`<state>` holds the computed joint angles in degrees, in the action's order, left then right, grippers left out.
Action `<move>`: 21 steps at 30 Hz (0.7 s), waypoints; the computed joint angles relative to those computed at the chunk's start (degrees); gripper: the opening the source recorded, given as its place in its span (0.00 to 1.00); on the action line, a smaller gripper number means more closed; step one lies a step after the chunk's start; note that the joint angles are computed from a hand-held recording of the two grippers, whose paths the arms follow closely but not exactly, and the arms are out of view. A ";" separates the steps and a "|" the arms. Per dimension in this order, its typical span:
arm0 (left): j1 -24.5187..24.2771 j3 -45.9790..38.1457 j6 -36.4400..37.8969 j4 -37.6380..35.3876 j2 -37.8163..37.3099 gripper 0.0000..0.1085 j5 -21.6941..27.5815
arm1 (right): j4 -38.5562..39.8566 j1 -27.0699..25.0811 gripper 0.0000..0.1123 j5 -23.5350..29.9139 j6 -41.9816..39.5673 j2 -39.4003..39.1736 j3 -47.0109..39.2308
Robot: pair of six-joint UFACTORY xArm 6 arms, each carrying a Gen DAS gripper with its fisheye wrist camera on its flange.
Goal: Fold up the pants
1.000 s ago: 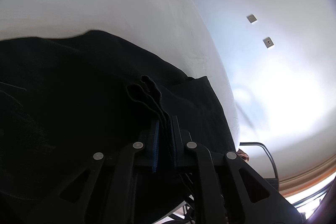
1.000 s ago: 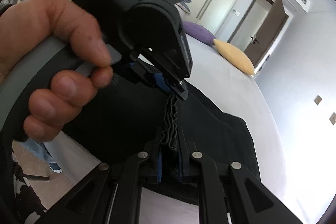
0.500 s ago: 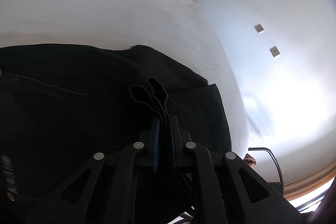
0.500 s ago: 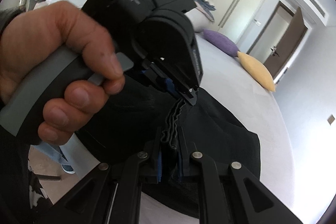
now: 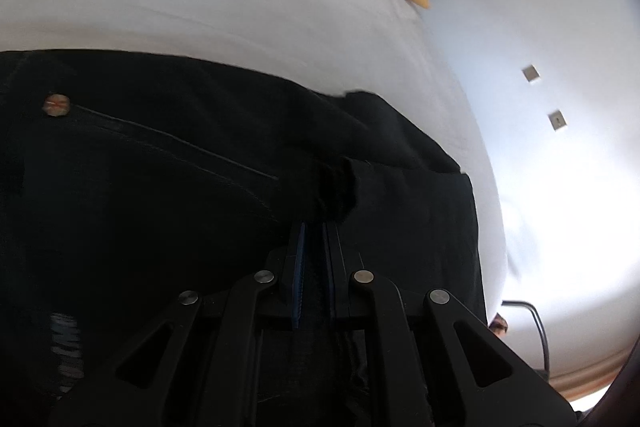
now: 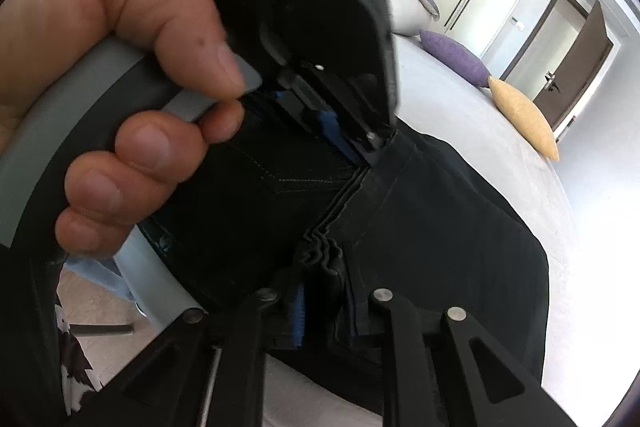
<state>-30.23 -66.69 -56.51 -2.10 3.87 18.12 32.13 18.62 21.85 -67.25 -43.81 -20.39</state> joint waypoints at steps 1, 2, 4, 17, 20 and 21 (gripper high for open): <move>0.32 -0.14 -3.31 3.57 -0.59 0.07 1.44 | 2.12 -1.30 0.35 3.33 -1.03 -0.08 -1.14; 0.68 -0.36 -7.53 8.55 -1.61 0.07 3.66 | 4.49 -2.97 0.53 7.17 -2.57 -0.19 -2.39; 0.38 -1.27 -12.35 16.15 -3.02 0.07 6.98 | 12.70 -10.23 0.61 18.72 -9.11 -0.74 -5.60; -10.78 -27.11 -4.12 27.29 13.89 0.07 31.79 | 22.27 -47.54 0.22 68.51 2.74 41.57 -47.64; -10.23 -28.26 -1.22 25.07 14.66 0.07 32.65 | 23.39 -48.35 0.20 72.40 9.96 53.98 -59.43; -9.89 -28.47 -0.60 24.24 14.80 0.07 32.71 | 23.91 -48.03 0.20 73.43 12.14 57.40 -62.86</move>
<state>-40.12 -95.16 -57.11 22.14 18.67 50.83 56.04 -29.41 95.28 -55.11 13.59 -83.25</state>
